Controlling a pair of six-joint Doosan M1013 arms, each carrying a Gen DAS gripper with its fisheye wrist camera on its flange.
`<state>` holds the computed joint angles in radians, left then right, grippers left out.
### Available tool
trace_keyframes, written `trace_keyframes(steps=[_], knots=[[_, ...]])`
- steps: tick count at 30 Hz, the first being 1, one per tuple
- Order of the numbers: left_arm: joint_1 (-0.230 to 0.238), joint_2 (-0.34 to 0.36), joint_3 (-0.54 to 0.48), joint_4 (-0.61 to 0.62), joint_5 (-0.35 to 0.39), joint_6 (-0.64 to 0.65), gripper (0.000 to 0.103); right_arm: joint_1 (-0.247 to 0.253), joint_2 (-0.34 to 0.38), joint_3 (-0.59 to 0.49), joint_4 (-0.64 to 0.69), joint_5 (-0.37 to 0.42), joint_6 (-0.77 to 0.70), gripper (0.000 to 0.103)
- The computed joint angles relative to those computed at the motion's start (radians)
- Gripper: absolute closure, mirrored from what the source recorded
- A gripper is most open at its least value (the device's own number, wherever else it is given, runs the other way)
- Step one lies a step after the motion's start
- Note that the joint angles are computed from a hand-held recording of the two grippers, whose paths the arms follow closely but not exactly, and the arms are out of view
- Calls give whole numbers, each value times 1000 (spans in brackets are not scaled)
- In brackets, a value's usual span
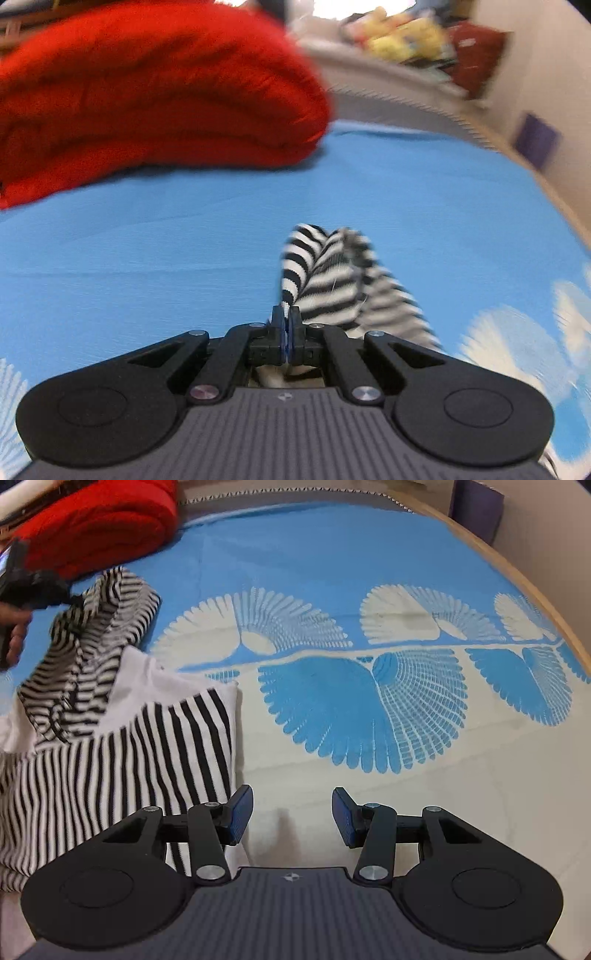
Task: Fold small clothes
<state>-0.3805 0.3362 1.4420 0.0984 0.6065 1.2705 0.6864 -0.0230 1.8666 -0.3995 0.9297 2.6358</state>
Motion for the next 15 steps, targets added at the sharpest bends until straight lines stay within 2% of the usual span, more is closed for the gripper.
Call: trace_keyframes(steps=[4, 6, 7, 9, 11, 13, 15], knots=[[-40, -190, 179, -143, -104, 168, 103, 6, -21, -2, -32, -18, 50, 54], [-77, -304, 276, -213, -124, 265, 103, 10, -32, -1, -36, -33, 70, 54], [-97, -361, 321, -247, -110, 302, 103, 14, -38, 0, -43, -42, 82, 54], [-142, -462, 398, -281, -62, 344, 103, 23, -47, 1, -66, -50, 113, 54], [-183, -548, 451, -285, 52, 345, 103, 29, -56, 4, -85, -58, 155, 54], [-199, -594, 471, -329, 189, 380, 101, 32, -68, 9, -96, -78, 203, 55], [-200, -623, 485, -310, 230, 312, 94, 40, -79, 18, -129, -108, 269, 65]])
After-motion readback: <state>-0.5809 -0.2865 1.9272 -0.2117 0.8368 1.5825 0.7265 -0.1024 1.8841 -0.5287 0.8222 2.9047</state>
